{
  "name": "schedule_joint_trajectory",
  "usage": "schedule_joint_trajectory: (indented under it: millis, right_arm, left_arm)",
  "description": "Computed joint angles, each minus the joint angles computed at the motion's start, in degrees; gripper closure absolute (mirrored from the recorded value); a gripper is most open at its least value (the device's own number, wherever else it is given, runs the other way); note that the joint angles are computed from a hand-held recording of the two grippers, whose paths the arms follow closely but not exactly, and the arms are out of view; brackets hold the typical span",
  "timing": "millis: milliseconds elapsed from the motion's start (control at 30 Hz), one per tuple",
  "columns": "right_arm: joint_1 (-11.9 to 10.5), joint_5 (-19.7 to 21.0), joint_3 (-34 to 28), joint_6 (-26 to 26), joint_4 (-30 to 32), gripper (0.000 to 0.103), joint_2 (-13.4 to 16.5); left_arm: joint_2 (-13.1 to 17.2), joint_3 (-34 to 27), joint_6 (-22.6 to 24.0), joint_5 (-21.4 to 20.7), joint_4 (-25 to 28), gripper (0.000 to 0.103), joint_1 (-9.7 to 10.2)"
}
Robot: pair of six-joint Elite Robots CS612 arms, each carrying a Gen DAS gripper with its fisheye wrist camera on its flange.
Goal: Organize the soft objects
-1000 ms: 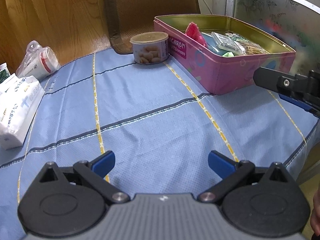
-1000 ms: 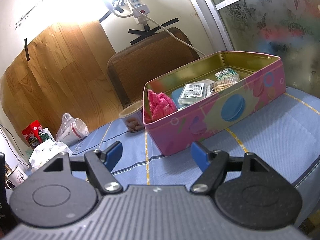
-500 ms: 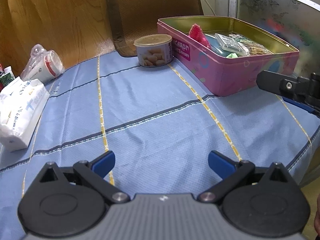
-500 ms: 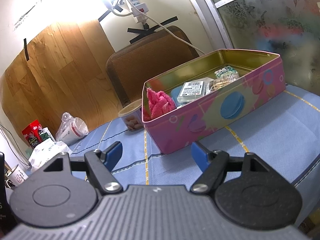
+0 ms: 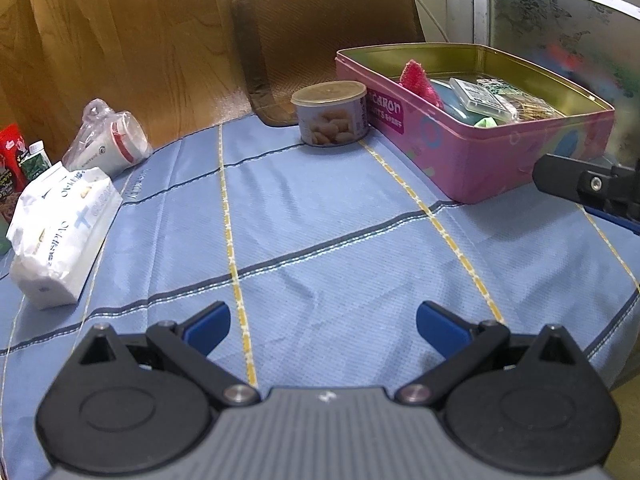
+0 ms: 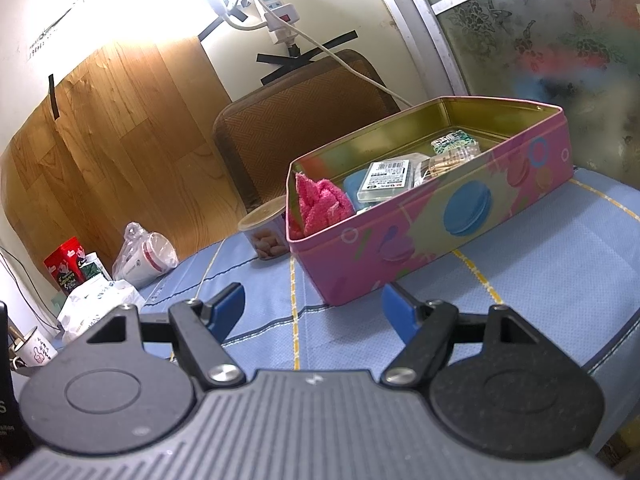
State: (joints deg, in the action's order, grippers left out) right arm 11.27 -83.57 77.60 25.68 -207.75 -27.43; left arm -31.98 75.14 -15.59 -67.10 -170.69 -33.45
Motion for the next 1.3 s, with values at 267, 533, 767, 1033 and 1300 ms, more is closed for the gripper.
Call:
schedule_joint_trajectory:
  millis: [267, 533, 767, 1033, 1300]
  right_arm:
    - [0.06, -0.06, -0.06, -0.17, 0.05, 0.025, 0.02]
    - [0.05, 0.04, -0.08, -0.32, -0.06, 0.025, 0.03]
    - [0.03, 0.09, -0.2, -0.39, 0.1, 0.025, 0.05]
    - [0.02, 0.23, -0.25, -0.43, 0.13, 0.025, 0.08]
    - [0.0, 0.26, -0.23, -0.42, 0.05, 0.025, 0.11]
  left_arm:
    - [0.05, 0.17, 0.04, 0.63, -1.09, 0.0, -0.12]
    - [0.23, 0.74, 1.59, 3.85, -4.91, 0.0, -0.6]
    - [0.22, 1.12, 1.61, 5.09, -7.16, 0.0, -0.63]
    - [0.28, 1.15, 1.97, 5.63, -7.72, 0.0, -0.67]
    - [0.31, 1.1, 1.86, 6.28, -7.11, 0.0, -0.7]
